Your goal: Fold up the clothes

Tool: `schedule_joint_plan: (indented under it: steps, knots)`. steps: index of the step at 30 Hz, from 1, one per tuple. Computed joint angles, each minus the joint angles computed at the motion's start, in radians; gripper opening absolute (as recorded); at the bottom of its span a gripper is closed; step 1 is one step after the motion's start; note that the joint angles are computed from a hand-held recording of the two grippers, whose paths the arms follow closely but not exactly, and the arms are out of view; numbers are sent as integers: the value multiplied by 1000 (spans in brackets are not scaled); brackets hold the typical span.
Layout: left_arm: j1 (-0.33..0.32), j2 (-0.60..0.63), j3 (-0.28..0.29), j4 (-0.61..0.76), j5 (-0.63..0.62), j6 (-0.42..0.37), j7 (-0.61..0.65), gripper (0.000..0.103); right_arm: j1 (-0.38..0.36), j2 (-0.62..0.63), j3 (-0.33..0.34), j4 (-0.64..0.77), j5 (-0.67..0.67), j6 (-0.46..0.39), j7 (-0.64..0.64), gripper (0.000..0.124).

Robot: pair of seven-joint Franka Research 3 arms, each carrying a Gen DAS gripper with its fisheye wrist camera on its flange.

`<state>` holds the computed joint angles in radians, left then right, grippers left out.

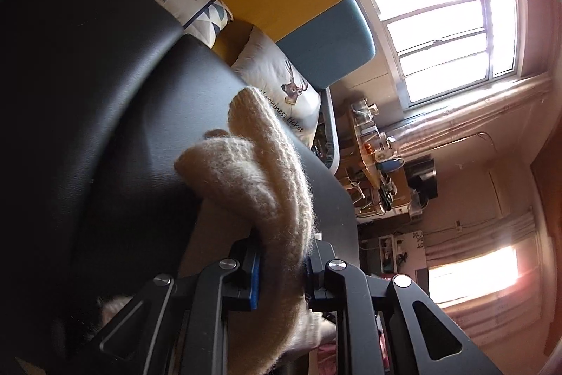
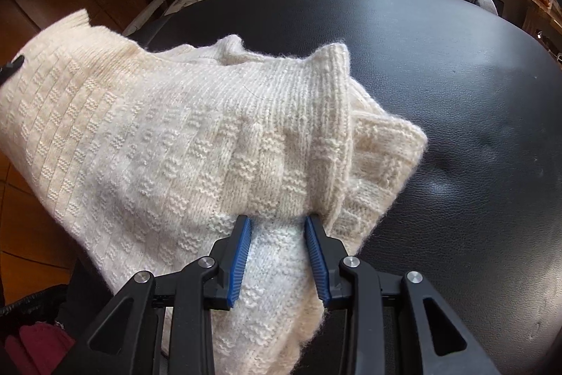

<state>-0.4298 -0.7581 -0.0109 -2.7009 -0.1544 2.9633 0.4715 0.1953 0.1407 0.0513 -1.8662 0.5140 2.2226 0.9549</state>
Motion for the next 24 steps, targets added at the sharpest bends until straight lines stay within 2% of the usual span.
schedule_joint_plan:
  steps: [3, 7, 10, 14, 18, 24]
  knots:
    - [40, 83, -58, 100, 19, -36, -42, 18, -5, -11, 4, -24, 48, 3, -34, 34]
    - [55, 232, -114, 263, 57, -79, -52, 18, -9, -24, 5, -51, 105, 3, -73, 34]
    - [40, 362, -141, 394, 72, -116, -18, 18, -15, -40, 2, -79, 161, 0, -105, 34]
    - [-3, 519, -155, 528, 13, -139, 69, 18, -24, -61, -5, -121, 239, -2, -150, 34]
    - [5, 641, -208, 635, -12, -182, 117, 18, -29, -72, -11, -146, 304, -11, -180, 34]
    - [17, 744, -269, 700, -52, -206, 170, 18, -28, -107, -17, -210, 380, -11, -224, 34]
